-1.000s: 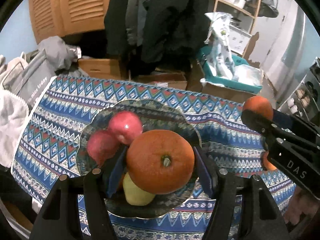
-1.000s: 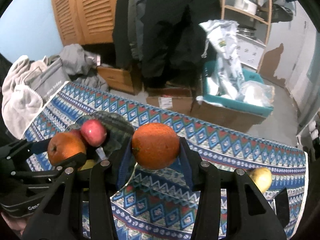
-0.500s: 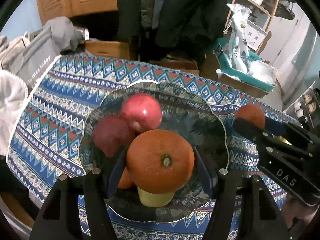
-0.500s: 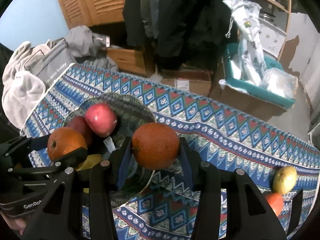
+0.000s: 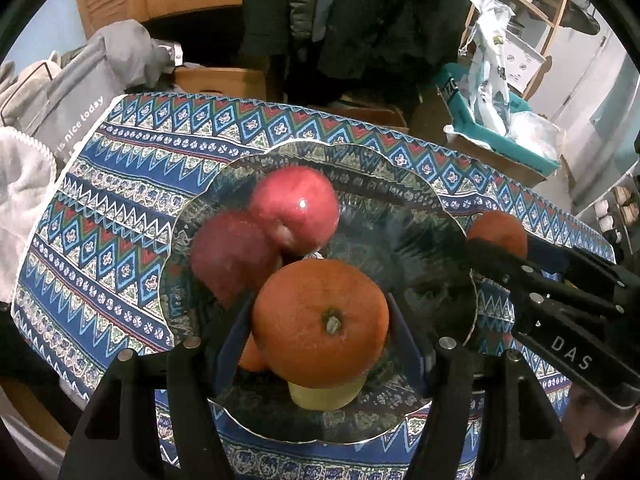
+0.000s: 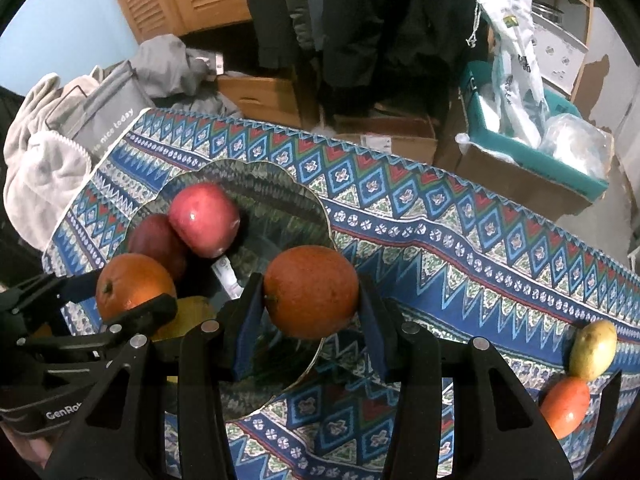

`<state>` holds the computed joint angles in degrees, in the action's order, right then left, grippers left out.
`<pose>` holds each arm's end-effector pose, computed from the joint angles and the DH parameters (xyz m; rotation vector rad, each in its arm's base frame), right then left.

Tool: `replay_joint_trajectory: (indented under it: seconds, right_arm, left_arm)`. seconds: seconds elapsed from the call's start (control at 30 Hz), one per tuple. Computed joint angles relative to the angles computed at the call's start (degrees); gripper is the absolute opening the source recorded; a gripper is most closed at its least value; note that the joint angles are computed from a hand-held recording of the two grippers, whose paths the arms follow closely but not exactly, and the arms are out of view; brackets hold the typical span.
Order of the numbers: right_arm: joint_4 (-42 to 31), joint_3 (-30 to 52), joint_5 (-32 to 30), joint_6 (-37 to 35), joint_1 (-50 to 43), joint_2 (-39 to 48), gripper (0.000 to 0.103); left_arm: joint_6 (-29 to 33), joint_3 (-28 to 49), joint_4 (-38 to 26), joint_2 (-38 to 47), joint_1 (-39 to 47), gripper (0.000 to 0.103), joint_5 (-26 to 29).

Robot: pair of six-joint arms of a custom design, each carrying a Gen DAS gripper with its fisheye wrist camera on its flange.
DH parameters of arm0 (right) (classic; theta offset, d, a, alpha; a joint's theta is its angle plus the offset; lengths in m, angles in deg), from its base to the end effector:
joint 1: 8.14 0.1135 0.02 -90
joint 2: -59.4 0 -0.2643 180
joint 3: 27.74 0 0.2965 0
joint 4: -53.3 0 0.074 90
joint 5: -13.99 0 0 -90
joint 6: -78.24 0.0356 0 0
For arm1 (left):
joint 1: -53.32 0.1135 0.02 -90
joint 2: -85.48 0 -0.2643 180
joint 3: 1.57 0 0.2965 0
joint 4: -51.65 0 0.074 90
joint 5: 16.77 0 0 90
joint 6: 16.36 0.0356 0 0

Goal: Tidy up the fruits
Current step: 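Lower into the bowl and open the left tool while the right tool releases its orange, then withdraw both tools from the bowl toward the remaining yellow fruit and orange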

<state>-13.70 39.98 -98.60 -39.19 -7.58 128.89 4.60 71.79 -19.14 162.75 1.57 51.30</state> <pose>0.2623 0.0162 0.2523 -0.7413 2.5619 0.4017 0.1874 -0.2162 0.2479 -0.4716 2.6382 -0.0564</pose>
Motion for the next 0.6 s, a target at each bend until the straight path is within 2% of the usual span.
replay_joint_trajectory:
  seconds: [0.13,0.27,0.33,0.6]
  right_arm:
    - [0.1,0.1,-0.3,0.2,0.1,-0.5,0.047]
    - [-0.2,0.7,-1.5,0.1,-0.2,-1.4,0.058]
    - [-0.3,1.1,-1.7,0.3,-0.3,-1.7,0.058]
    - [-0.9,2.2,-1.7,0.2,-1.4,-3.4,0.058]
  left_arm:
    - [-0.3,0.3,-0.7,0.1,-0.2,0.068,-0.3]
    - [-1.0,0.6,-1.3,-0.6,-0.6,0.071,-1.7]
    - [-1.1,0.6,-1.0,-1.1,-0.8,0.075,-1.9]
    - [-0.5,3.2,-2.7,0.6,-2.8,0.075,-4.1]
